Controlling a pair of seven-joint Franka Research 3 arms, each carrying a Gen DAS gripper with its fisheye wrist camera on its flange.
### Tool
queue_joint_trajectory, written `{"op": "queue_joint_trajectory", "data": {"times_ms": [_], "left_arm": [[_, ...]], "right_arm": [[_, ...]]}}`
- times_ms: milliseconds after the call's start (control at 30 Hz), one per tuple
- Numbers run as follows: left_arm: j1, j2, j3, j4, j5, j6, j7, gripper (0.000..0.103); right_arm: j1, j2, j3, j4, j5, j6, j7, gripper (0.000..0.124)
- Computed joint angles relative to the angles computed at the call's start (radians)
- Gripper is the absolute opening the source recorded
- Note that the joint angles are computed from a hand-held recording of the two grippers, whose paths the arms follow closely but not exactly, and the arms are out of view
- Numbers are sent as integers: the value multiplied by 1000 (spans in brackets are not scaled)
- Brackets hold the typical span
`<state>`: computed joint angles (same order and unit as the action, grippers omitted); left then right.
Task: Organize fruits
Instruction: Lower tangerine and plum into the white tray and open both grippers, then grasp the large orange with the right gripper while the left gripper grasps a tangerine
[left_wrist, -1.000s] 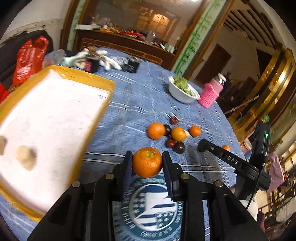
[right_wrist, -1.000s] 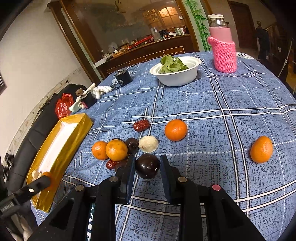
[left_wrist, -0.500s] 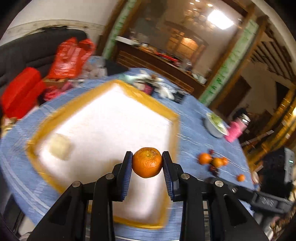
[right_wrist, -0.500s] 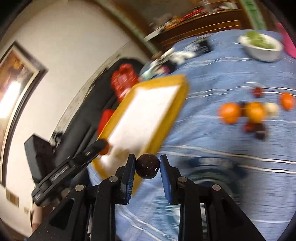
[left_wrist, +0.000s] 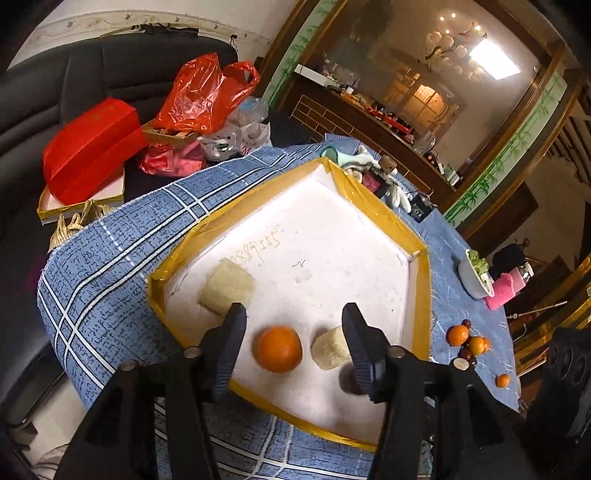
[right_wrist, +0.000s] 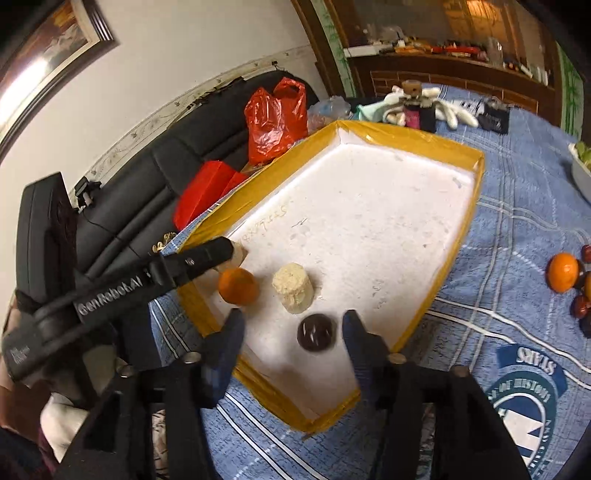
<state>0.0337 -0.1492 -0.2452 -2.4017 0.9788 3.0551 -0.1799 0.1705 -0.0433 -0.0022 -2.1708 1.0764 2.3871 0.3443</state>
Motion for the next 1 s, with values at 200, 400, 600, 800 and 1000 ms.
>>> {"op": "queue_joint_trajectory", "data": {"times_ms": [200,400,600,800,1000], "left_arm": [[-13,-25,-10,2,-23,15,42,67],[-91,25,-14,70,-119,4,233,75],[-195,111,-3,148,-297,-19,481,75],[-274,192,-4,240,-405,-83,628,75],[-330,241,2,307,-431,-147,688,75]], "right_arm": [[-44,-29,-46,-24,54,-62,-27,62],[-128,-61,-109,-78,117,-93,-69,63],[-241,1,-167,-38,89,-21,-32,64],[-340,142,-171,110,62,138,62,66],[-394,366,-135,378,-35,267,268,71]]}}
